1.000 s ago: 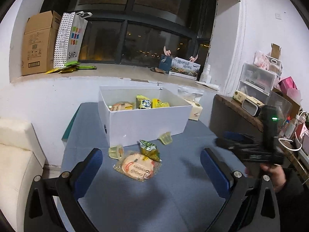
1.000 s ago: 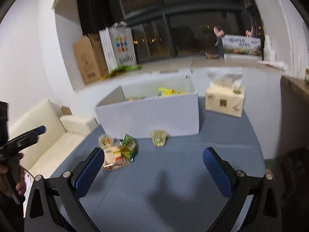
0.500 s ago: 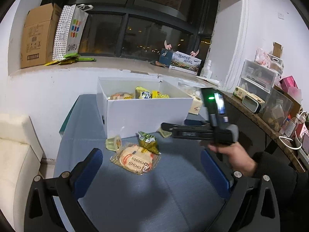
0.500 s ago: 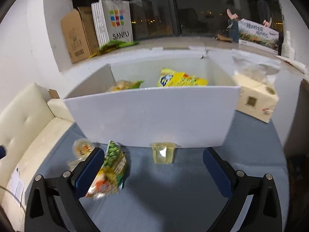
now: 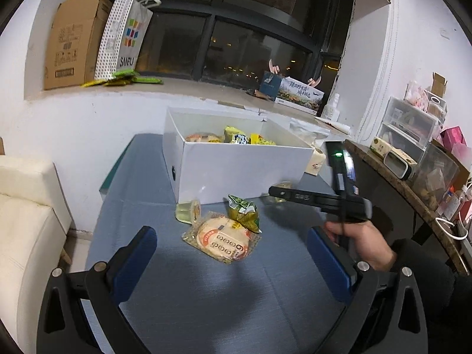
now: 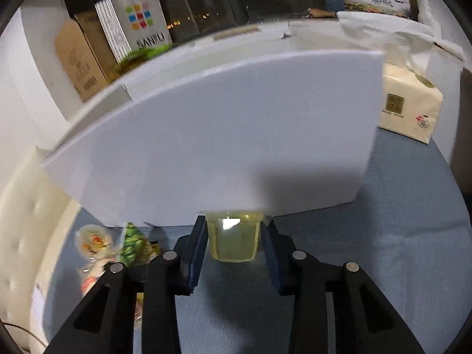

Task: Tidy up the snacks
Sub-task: 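Carry the jelly cup over the box and release it with the right gripper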

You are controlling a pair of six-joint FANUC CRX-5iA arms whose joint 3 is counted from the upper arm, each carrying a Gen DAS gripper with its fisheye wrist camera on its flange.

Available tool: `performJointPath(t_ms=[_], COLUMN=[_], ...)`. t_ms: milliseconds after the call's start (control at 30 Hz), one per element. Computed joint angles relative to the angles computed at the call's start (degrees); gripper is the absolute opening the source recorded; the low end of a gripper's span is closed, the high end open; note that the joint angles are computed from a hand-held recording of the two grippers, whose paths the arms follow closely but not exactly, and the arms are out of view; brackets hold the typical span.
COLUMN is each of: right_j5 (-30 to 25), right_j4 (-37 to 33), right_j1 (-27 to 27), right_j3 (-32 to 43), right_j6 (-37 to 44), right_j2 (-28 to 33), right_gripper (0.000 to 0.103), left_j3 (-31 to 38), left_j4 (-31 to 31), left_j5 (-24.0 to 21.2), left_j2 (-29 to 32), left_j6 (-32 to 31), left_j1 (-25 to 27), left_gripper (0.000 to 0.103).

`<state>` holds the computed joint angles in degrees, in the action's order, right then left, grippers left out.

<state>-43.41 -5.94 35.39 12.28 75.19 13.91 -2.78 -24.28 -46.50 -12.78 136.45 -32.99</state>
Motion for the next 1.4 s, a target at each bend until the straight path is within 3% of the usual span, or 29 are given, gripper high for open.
performJointPath(t_ms=[233, 467, 567, 633, 667, 733, 933, 1100, 1233, 1400], right_j5=[5.51, 10.43, 12.99, 13.36, 13.63, 13.66, 13.16, 13.75, 13.4, 10.53], right_j4=[-3.46, -4.26, 1.08, 0.43, 0.84, 1.07, -0.11, 0.28, -1.79, -5.86], right_j1=[0.18, 1.18, 3.0, 3.08, 3.32, 3.61, 3.52, 3.8, 2.94, 0.55], right_j3=[-8.51, -15.48, -18.81, -19.48, -19.96, -20.23, -20.58, -20.79, -17.72, -8.89], right_j6=[5.35, 7.19, 3.64, 4.45, 4.35, 4.4, 5.35, 5.22, 7.48, 12.95], right_j2=[-9.87, -19.96, -22.74, -23.78, -24.2, -24.39, -24.59, -24.9, -23.38, -18.43], right_gripper=[0.039, 0.039, 0.04, 0.04, 0.04, 0.04, 0.039, 0.04, 0.04, 0.039], left_j3=[0.5, 4.65, 5.01, 5.8, 5.6, 5.12, 5.01, 4.05, 5.87, 14.04], left_j4=[10.6, 20.75, 24.62, 23.0, 23.78, 23.44, 10.92, 6.29, 8.38, 12.03], left_j5=[2.64, -2.08, -3.04, -3.36, -2.92, -2.17, -3.2, -1.15, 1.57, 2.32], left_j2=[4.82, 14.78, 17.5, 18.06, 18.14, 17.55, 12.53, 6.49, 4.87, 9.51], left_j6=[-10.69, -19.0, -21.4, -21.43, -22.84, -21.92, -13.22, -10.34, -13.51, -19.99], left_j1=[7.81, 15.92, 17.61, 17.14, 17.14, 16.9, 11.91, 8.28, 8.84, 10.89], left_gripper=[0.103, 0.099, 0.072, 0.041, 0.034, 0.033, 0.033, 0.033, 0.033, 0.033])
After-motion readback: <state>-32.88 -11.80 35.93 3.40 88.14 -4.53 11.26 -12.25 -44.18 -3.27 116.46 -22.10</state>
